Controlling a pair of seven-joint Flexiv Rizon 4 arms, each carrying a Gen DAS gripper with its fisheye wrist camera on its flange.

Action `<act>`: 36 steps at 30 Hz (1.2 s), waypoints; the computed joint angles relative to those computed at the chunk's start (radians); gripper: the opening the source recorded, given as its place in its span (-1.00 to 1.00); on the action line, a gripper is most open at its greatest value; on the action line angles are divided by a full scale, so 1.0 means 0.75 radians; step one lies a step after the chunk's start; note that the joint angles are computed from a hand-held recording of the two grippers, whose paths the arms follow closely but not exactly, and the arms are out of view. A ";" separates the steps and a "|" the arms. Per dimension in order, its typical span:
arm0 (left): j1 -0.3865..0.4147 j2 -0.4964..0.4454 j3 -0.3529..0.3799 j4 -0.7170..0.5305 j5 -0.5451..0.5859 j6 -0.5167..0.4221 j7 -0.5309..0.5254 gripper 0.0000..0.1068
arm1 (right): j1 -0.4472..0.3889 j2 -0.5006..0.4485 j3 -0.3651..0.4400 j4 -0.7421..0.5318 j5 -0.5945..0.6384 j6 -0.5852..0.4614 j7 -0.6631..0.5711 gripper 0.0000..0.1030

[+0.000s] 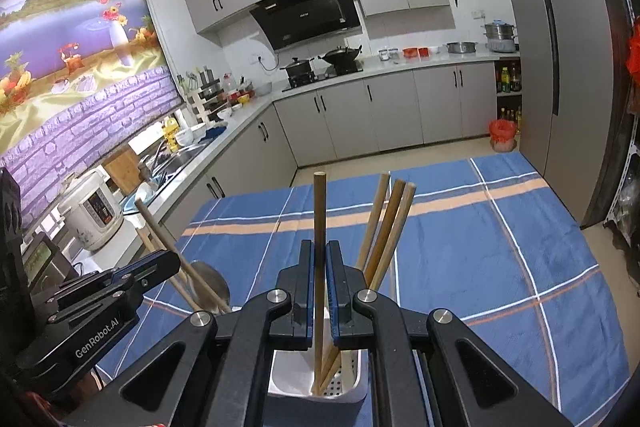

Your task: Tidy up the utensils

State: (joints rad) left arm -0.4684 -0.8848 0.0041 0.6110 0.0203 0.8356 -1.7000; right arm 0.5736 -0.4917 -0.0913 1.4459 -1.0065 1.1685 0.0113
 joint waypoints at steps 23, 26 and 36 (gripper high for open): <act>-0.011 0.141 0.007 0.194 0.033 0.061 -0.076 -0.30 | 0.003 0.046 0.039 0.062 0.038 -0.047 -0.009 -0.42; -0.013 0.174 0.009 0.239 0.045 0.075 -0.089 -0.29 | 0.002 0.062 0.044 0.088 0.022 -0.043 0.013 -0.31; -0.047 0.333 0.035 0.442 0.139 0.136 -0.150 -0.05 | -0.004 0.146 0.073 0.190 -0.085 -0.054 0.140 -0.17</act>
State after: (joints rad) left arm -0.5035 -0.6348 0.0301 0.9423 0.1246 0.9379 -1.8128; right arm 0.5706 -0.3826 -0.0368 1.5881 -1.0702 1.1282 0.1165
